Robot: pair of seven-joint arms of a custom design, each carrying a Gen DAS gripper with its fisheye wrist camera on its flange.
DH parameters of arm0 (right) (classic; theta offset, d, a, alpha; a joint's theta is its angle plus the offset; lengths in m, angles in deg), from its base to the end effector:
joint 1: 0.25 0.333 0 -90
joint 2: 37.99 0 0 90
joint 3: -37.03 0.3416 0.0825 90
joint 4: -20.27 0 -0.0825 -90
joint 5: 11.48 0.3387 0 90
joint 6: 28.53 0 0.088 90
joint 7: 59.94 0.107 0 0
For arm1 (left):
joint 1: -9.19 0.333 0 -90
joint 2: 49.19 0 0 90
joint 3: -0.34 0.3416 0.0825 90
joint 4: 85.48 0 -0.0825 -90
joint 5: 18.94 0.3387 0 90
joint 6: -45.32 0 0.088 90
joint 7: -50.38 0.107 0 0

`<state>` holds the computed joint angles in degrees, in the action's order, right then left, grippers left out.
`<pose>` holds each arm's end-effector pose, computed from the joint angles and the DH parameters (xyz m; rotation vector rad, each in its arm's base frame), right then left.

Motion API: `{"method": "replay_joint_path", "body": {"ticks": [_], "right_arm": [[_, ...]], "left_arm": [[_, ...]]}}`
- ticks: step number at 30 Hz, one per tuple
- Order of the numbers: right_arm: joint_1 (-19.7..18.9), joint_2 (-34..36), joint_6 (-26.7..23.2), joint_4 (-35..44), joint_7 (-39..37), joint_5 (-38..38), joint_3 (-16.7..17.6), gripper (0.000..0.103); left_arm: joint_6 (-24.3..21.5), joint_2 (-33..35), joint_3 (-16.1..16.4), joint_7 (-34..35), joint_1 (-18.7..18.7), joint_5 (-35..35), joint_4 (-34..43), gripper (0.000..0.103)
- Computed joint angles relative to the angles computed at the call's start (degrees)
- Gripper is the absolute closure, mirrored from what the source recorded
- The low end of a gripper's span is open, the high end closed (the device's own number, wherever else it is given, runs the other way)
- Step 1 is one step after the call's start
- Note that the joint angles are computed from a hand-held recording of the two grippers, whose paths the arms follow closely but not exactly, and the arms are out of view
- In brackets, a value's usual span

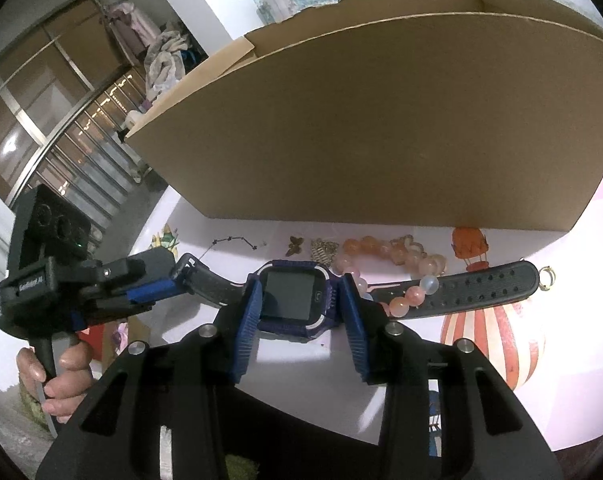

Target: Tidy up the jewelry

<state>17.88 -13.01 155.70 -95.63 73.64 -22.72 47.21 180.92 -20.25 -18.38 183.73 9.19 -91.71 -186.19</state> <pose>0.5548 0.3041 0.3836 -1.5871 1.7745 -0.1463 0.6255 -0.1924 0.3649 1.5961 -1.7363 1.1956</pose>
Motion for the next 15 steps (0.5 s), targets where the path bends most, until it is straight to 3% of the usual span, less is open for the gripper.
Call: {"method": "replay_joint_path", "body": {"ticks": [3,7,9,11,15], "right_arm": [[-1.3,-0.3,0.9,-0.9,-0.3,0.1,1.1,0.064],[-1.1,-0.4,1.9,-1.4,-0.1,-0.1,0.7,0.065],[-2.3,-0.6,2.3,-2.0,-0.2,-0.2,1.8,0.065],[-2.9,-0.6,2.6,-2.2,-0.2,-0.4,2.3,0.066],[-3.0,-0.7,2.6,-2.3,0.0,-0.7,2.3,0.066]], "left_arm": [[0.6,0.8,0.3,-3.5,-1.1,2.4,0.6,0.066],[-11.0,3.8,-3.2,0.3,5.4,-9.5,1.3,0.066],[-14.4,5.3,-3.0,-0.5,5.8,-11.5,2.1,0.066],[-10.3,4.5,-0.5,-4.0,2.6,-6.5,2.5,0.066],[-5.6,2.7,0.1,-3.7,0.0,-2.2,2.1,0.072]]}}
